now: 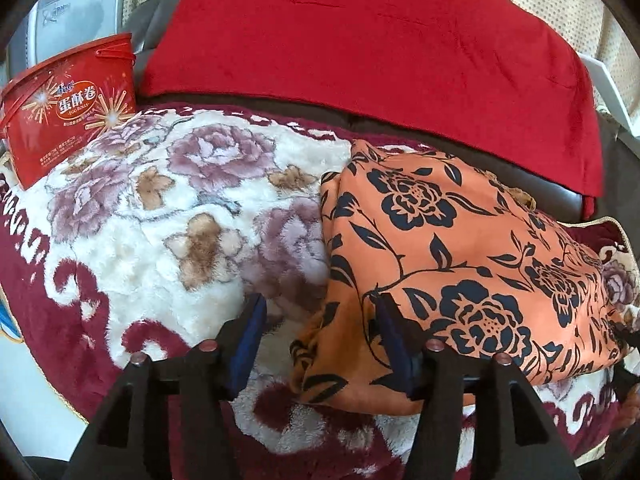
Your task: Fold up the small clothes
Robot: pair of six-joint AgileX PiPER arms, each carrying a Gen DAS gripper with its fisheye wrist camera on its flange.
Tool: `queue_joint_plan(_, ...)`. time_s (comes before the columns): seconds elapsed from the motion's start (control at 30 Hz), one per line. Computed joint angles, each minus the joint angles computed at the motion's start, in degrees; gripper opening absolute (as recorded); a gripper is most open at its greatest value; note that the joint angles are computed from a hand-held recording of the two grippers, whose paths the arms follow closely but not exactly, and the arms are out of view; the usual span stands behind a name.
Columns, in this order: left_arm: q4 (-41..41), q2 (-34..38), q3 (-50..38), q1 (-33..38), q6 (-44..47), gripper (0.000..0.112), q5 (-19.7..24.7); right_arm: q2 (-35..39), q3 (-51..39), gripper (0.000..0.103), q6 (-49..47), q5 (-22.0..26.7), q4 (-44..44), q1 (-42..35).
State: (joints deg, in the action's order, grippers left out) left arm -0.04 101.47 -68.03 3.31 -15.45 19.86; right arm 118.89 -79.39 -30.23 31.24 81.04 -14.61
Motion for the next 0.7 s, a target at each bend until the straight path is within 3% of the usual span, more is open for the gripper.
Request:
queue_joint_plan(0.03,-0.24,-0.01,0.00,0.13,0.31,0.060,0.12,0.48,0.30,0.059,-2.22,1.27,2.79,-0.37)
queue_joint_plan(0.1,1.10,0.38,-0.57,0.16,-0.90,0.060,0.88,0.75,0.68,0.064,-5.94,2.69,6.89,-0.53)
queue_joint_plan(0.17,0.61,0.60,-0.81,0.35,-0.62,0.060,1.06,0.68,-0.81,0.064,-3.02,1.00,1.84,0.30)
queue_joint_plan(0.27,4.69,0.43,-0.60,-0.25,-4.28,0.060,0.68,-0.01,-2.15,0.060,2.94,-2.53,-8.03,2.81)
queue_joint_plan(0.3,5.44,0.46,-0.63,-0.43,-5.03,0.060,0.68,-0.22,-2.69,0.053,5.45,-3.71,-11.81,3.60)
queue_joint_plan(0.33,5.83,0.52,-0.62,-0.41,-5.40,0.060,0.63,-0.33,-3.14,0.037,8.58,-4.88,-16.09,4.32)
queue_joint_plan(0.43,6.22,0.94,-1.01,-0.37,-5.88,0.060,0.85,-0.96,-1.85,0.027,8.13,-6.42,-15.67,4.58)
queue_joint_plan(0.57,10.44,1.12,-1.17,-0.91,-9.95,0.062,0.87,-1.49,-1.18,0.029,6.70,-6.39,-15.07,4.67)
queue_joint_plan(0.7,19.33,1.01,-0.95,-1.79,-18.73,0.073,0.82,0.84,-1.11,0.037,0.11,-1.60,-3.02,2.08)
